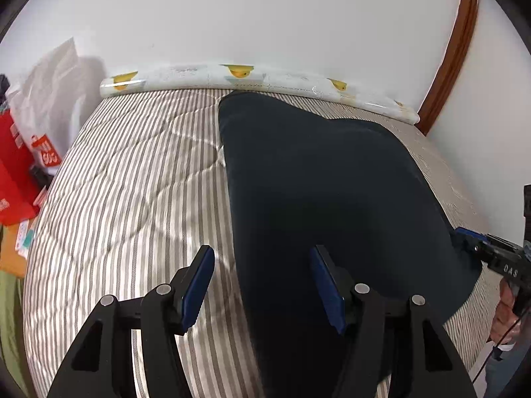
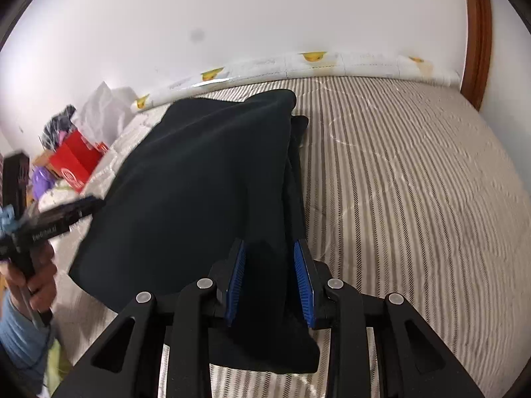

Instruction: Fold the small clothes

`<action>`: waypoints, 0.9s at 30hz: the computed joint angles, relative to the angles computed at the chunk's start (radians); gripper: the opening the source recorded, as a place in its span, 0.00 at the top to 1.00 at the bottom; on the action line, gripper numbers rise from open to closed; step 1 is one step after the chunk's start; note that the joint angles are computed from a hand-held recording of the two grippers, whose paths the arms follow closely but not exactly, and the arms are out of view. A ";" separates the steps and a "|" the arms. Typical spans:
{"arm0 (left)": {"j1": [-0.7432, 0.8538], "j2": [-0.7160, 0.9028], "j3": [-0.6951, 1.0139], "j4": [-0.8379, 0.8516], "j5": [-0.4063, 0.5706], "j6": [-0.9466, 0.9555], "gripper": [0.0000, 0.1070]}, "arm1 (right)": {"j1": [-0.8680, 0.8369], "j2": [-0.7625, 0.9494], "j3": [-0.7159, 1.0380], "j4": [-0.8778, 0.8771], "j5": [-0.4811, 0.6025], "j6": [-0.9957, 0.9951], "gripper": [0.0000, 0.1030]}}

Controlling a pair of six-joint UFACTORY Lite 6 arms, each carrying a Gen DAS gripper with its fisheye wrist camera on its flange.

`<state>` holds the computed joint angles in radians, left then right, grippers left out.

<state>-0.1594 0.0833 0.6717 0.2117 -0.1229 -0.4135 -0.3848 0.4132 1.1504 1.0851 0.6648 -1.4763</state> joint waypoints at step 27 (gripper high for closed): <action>-0.057 -0.282 -0.269 -0.405 0.018 0.339 0.44 | -0.139 -0.294 -0.311 0.236 0.013 -0.320 0.94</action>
<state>-0.2164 -0.1991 0.4031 -0.1928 -0.1049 -0.0748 -0.5234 0.1196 0.8393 1.3211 0.6783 -1.7963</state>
